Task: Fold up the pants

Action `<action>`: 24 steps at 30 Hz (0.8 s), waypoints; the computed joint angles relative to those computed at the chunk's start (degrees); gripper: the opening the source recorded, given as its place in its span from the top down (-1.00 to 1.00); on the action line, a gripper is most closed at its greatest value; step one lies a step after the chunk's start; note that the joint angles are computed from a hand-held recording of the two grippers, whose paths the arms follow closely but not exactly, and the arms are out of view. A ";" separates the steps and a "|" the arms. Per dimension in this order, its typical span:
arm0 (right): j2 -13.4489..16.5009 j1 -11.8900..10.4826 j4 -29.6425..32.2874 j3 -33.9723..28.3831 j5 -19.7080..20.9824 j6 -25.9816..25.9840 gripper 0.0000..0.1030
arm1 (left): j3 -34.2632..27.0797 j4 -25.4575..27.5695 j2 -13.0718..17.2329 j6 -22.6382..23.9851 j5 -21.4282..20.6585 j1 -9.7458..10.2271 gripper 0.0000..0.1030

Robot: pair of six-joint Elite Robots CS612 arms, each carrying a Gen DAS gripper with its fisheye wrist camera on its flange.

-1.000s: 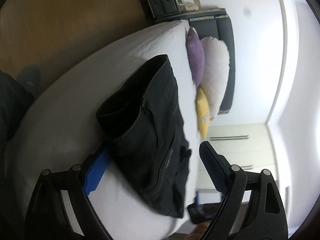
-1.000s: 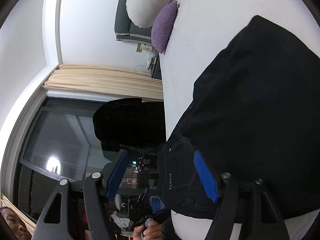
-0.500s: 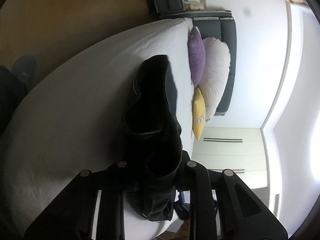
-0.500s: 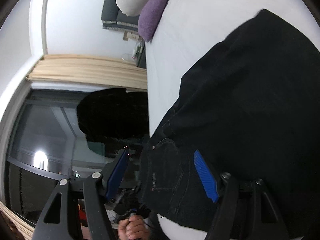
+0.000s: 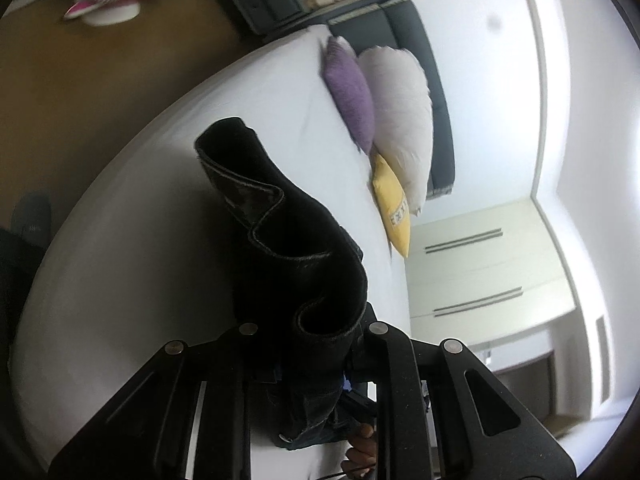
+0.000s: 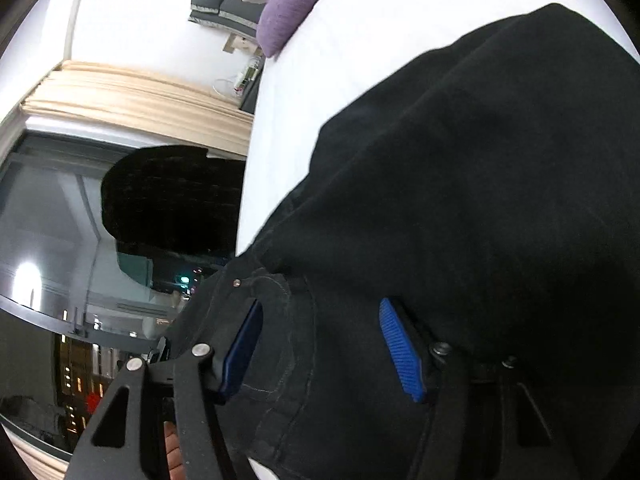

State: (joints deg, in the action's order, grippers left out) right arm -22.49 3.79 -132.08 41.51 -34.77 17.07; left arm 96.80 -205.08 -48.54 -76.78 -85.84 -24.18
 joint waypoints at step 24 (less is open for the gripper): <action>-4.52 -6.69 3.33 7.13 11.19 -3.92 -0.68 | -37.36 49.21 12.33 47.91 0.44 -12.18 0.65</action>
